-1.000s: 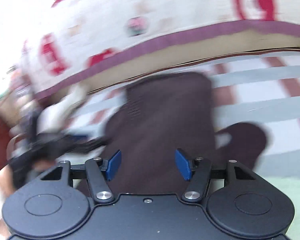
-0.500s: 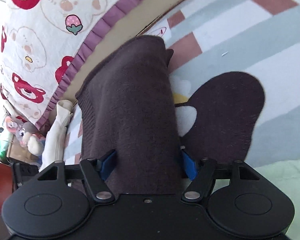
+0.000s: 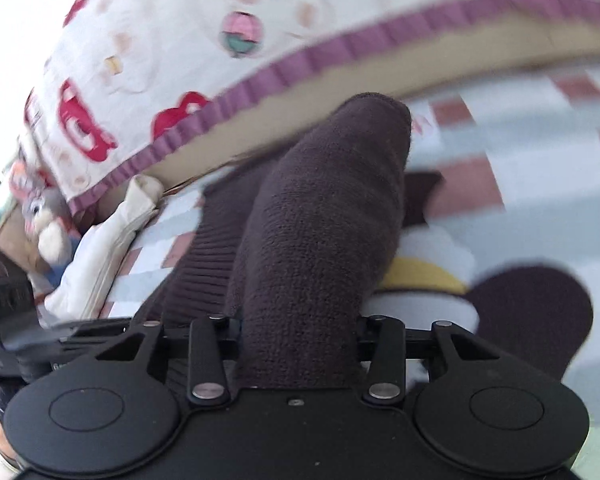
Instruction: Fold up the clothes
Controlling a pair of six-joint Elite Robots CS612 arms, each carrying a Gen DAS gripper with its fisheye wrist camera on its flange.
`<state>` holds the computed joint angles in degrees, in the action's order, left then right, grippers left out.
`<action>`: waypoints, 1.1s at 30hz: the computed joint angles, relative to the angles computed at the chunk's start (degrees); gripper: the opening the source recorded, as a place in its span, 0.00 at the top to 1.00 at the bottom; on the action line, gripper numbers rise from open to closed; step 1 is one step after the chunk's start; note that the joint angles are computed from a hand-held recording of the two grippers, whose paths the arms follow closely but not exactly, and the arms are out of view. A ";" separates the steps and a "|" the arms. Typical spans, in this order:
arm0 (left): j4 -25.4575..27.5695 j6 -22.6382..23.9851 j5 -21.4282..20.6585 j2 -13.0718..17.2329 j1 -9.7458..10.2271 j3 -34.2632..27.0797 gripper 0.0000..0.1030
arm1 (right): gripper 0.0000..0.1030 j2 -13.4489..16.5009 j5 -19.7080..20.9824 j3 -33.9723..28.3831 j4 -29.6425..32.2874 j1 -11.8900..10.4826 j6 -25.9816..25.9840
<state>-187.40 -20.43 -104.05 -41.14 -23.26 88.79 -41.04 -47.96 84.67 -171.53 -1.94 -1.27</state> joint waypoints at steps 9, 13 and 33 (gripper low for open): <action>-4.69 -1.46 -1.76 -3.24 2.96 2.21 0.77 | 0.56 -3.97 -1.85 -2.15 2.02 3.74 -4.98; -6.99 0.38 -1.20 -5.84 5.01 4.53 0.77 | 0.56 -4.49 -0.14 -4.63 4.73 5.49 -4.19; 1.84 -10.15 -15.19 1.49 12.84 -0.63 0.48 | 0.46 6.82 2.45 -17.76 30.26 5.85 -3.55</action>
